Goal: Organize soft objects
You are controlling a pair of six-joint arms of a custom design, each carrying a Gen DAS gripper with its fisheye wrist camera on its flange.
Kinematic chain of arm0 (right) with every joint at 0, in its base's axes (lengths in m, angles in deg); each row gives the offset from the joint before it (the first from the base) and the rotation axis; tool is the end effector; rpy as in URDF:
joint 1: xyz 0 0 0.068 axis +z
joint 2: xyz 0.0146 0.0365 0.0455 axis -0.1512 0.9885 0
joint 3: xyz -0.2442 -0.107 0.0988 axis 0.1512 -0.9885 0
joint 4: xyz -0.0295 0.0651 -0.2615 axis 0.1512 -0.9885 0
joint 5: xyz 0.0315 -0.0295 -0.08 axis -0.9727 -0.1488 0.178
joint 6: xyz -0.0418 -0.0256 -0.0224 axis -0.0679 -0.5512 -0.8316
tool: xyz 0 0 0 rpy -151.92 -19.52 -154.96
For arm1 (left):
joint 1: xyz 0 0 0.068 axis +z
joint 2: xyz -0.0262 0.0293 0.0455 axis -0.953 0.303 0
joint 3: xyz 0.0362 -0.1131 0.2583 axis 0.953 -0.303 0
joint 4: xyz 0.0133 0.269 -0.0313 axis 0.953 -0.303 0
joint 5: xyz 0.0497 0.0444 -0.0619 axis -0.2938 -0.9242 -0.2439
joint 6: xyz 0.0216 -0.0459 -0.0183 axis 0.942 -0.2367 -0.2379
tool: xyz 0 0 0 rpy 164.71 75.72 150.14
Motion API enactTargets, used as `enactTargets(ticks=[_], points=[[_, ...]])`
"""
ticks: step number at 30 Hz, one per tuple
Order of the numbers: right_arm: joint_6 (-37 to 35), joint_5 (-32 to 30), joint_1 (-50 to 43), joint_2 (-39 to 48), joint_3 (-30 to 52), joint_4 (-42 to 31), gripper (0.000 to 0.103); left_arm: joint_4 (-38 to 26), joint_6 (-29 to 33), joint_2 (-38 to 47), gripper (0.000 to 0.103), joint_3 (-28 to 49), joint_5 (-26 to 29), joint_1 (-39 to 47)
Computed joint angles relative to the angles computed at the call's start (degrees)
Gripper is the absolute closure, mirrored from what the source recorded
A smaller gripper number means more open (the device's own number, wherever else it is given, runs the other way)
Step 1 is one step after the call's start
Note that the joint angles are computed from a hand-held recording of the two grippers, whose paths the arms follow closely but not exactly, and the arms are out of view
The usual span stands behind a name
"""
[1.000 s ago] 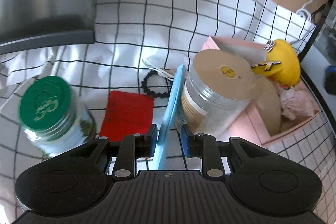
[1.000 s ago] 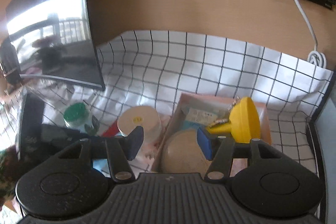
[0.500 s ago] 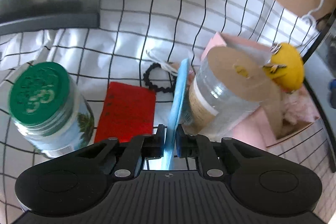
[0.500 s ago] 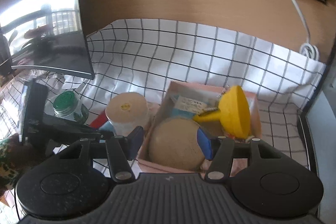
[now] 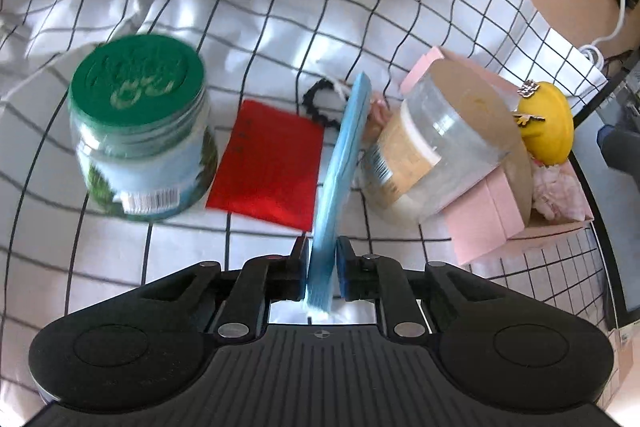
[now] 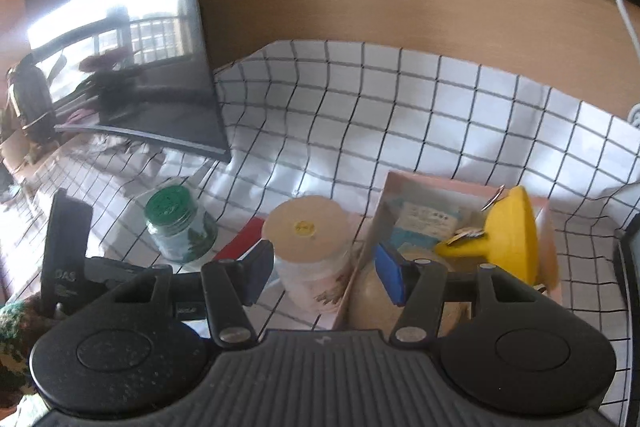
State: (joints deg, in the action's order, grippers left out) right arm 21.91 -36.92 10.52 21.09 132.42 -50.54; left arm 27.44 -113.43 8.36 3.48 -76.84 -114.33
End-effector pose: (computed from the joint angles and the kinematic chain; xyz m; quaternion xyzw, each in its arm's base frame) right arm 0.1410 0.0521 0.3059 -0.1396 0.8929 0.1200 0.4109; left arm 0.2115 -0.1895 0.2419 0.0620 0.9472 -0.1871 0.2530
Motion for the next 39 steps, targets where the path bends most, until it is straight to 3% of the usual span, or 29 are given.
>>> enactTargets(ticks=[7, 13, 17, 21, 26, 28, 31, 34, 37, 39], points=[[6.55, 3.05, 10.52, 1.93, -2.39, 2.5, 0.047, -0.78, 3.11, -7.13, 0.087, -3.75, 9.46, 1.87], [13.49, 8.17, 23.05, 10.38, -4.43, 12.45, 0.047, -7.61, 2.49, -16.7, 0.087, -7.15, 7.59, 7.11], [11.64, 11.43, 27.51, 18.72, -3.46, 20.63, 0.054, -11.89, 4.41, -22.44, 0.087, -8.99, 8.56, 13.98], [7.38, 14.17, 29.63, 28.09, -0.48, 22.79, 0.056, -13.93, 6.77, -26.17, 0.087, -10.55, 11.41, 20.58], [5.17, 24.56, 32.58, 35.83, 1.3, 24.31, 0.056, -15.45, 8.31, -28.31, 0.087, -11.87, 14.25, 24.63], [6.27, 25.31, 31.86, 36.48, 4.9, 18.69, 0.056, -16.24, 9.09, -28.31, 0.087, -11.92, 15.19, 25.58], [5.13, 17.06, 26.84, 33.75, 12.27, 7.87, 0.056, -15.37, 9.05, -28.54, 0.087, -12.67, 15.74, 24.63], [3.3, 12.97, 21.93, 34.61, 20.66, 0.66, 0.057, -12.49, 7.95, -27.63, 0.087, -13.32, 14.7, 21.49], [1.57, 8.3, 15.49, 39.72, 30.33, -5.48, 0.082, -9.26, 6.96, -25.94, 0.087, -13.37, 14.09, 18.84], [1.84, 5.6, 11.28, 45.23, 37.49, -9.86, 0.087, -7.2, 6.02, -24.81, 0.087, -13.32, 13.36, 16.98]])
